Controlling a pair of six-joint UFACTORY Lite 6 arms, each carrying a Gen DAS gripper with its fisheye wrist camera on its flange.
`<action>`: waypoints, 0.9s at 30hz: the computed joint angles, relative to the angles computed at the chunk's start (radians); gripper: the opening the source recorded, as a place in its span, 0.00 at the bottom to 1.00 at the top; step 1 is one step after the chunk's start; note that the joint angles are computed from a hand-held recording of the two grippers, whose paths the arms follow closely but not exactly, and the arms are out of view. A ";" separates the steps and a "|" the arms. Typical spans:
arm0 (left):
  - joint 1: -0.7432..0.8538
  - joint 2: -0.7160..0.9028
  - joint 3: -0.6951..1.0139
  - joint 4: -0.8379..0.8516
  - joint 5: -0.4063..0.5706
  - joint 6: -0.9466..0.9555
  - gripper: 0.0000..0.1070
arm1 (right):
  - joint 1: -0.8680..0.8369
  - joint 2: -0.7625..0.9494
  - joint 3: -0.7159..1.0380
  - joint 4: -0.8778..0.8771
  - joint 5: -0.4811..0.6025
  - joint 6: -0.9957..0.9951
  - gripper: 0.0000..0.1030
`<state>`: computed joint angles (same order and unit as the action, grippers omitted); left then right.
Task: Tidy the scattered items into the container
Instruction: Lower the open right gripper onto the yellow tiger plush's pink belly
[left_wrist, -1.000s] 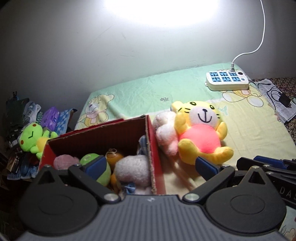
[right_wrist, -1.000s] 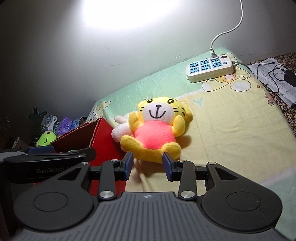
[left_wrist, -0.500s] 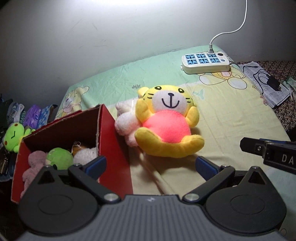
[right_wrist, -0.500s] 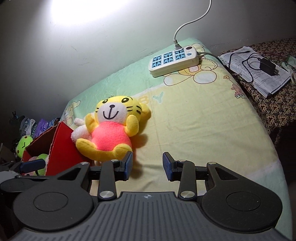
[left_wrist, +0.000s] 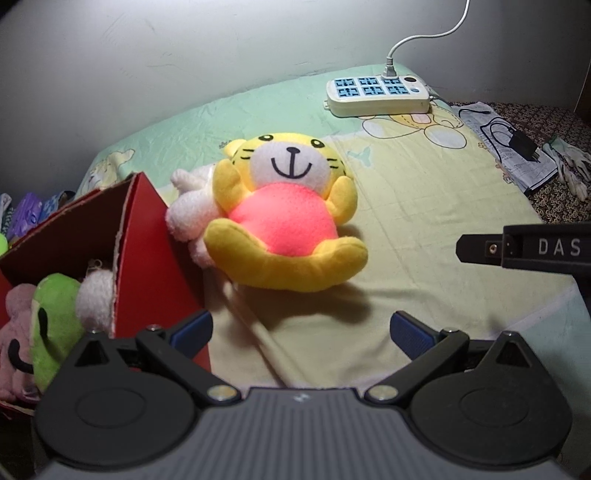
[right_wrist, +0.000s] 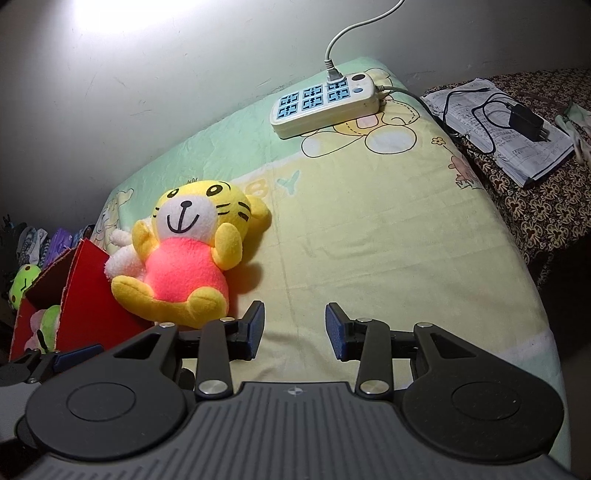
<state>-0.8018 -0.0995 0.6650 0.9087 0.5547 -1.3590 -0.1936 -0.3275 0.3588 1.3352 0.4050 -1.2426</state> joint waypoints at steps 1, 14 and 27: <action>0.011 0.001 -0.012 0.006 -0.024 -0.006 0.96 | 0.031 0.005 0.006 -0.004 -0.040 0.008 0.38; 0.116 -0.008 -0.094 0.217 -0.218 -0.194 0.95 | 0.174 0.142 0.098 0.051 -0.200 -0.011 0.41; 0.224 0.039 -0.103 0.720 -0.348 -0.645 0.92 | 0.065 0.309 0.180 0.307 0.117 -0.283 0.41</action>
<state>-0.5780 -0.0606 0.5617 1.6290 0.2070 -2.0038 -0.1289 -0.0183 0.5388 1.6424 0.5222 -1.5260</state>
